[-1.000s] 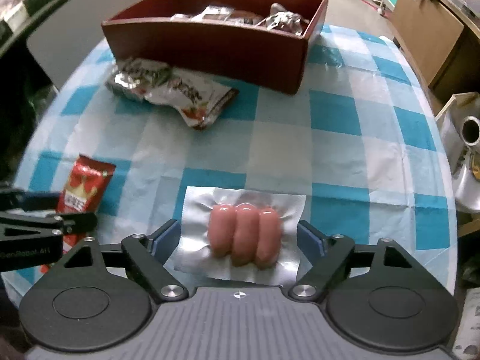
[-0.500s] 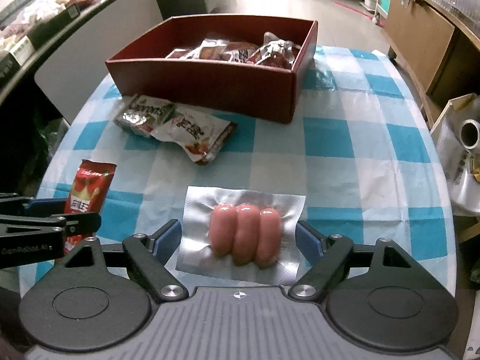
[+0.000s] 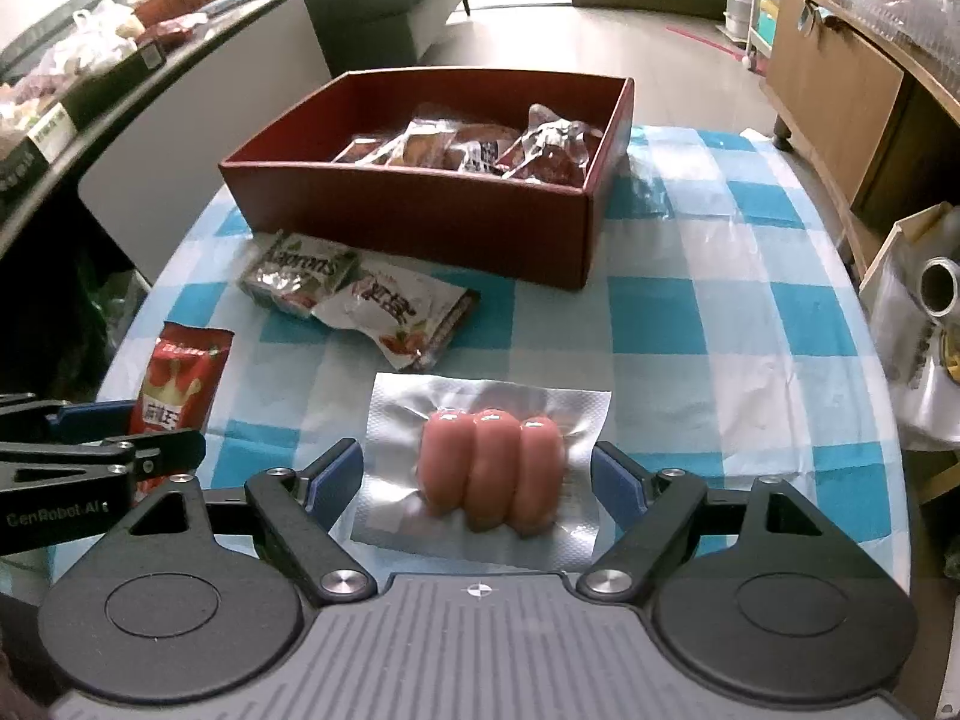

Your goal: Organize snacks

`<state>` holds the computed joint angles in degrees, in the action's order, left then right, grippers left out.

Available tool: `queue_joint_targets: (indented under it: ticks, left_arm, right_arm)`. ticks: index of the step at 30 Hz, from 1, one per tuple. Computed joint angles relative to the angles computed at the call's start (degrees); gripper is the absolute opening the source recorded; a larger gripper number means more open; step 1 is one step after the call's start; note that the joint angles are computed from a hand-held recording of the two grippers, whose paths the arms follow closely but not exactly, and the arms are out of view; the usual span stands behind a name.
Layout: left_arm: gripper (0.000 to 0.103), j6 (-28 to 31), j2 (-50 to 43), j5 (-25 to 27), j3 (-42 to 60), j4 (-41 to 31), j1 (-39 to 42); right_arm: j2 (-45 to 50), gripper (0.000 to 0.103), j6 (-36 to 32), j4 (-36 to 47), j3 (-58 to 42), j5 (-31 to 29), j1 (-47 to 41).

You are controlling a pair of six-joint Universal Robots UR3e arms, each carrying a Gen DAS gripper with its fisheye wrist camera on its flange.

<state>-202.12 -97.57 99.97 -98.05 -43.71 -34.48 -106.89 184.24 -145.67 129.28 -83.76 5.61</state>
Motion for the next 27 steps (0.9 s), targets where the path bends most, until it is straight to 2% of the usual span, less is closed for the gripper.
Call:
queue_joint_targets:
  ticks: [27]
  left_arm:
    - [0.042, 1.46, -7.62, 3.75, 12.22, 1.48, 0.57]
  right_arm:
    - [6.33, 0.086, 1.07, -6.52, -7.18, 0.61, -0.39]
